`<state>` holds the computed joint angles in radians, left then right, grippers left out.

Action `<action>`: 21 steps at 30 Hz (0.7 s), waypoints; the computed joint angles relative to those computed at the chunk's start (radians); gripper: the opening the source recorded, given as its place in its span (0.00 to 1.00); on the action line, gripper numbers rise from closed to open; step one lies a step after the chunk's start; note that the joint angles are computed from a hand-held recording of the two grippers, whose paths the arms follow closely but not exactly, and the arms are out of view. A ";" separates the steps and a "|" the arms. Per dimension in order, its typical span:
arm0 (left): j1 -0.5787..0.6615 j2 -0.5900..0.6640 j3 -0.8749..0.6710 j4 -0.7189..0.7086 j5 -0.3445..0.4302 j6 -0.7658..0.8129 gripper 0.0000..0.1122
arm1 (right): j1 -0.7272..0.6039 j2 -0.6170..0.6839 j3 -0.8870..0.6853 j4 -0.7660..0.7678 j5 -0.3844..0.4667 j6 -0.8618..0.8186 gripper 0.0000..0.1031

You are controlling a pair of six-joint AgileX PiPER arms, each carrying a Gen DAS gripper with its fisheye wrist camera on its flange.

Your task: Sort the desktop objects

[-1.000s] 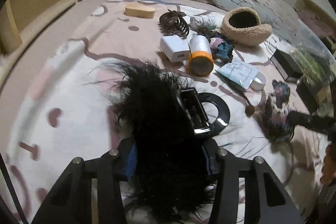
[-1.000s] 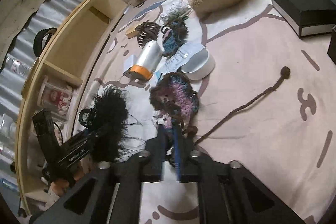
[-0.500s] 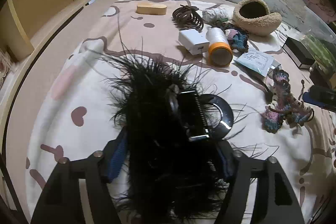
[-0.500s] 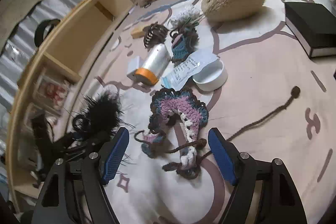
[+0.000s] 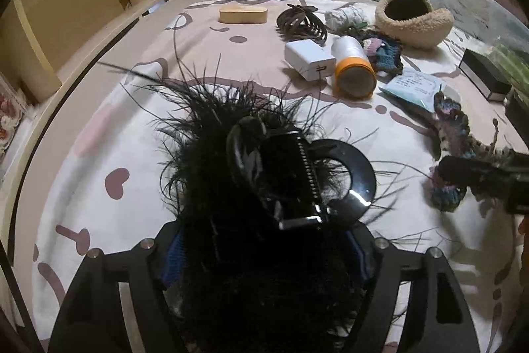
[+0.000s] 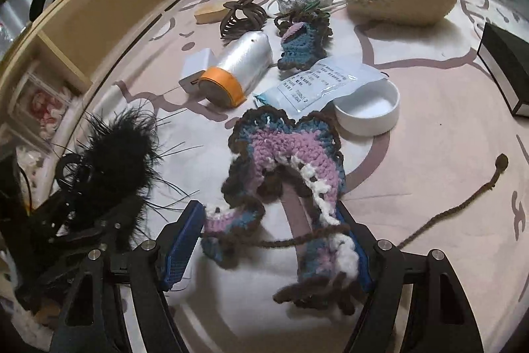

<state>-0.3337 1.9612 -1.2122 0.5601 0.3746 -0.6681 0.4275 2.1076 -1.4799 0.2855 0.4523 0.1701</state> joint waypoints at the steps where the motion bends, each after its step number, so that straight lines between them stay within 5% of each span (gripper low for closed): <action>1: 0.002 0.000 0.001 0.003 -0.004 -0.008 0.66 | 0.005 -0.003 0.007 -0.047 -0.011 0.046 0.59; 7: 0.033 -0.021 0.031 -0.021 -0.054 -0.023 0.46 | -0.038 -0.030 0.068 0.079 -0.060 -0.038 0.17; 21: 0.095 -0.109 0.066 -0.423 -0.125 0.325 0.41 | -0.089 -0.176 0.140 0.317 -0.094 -0.247 0.12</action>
<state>-0.2385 1.8519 -1.1461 0.1372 0.2496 -0.3429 0.3387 1.9318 -1.3398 0.6026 0.3580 -0.0771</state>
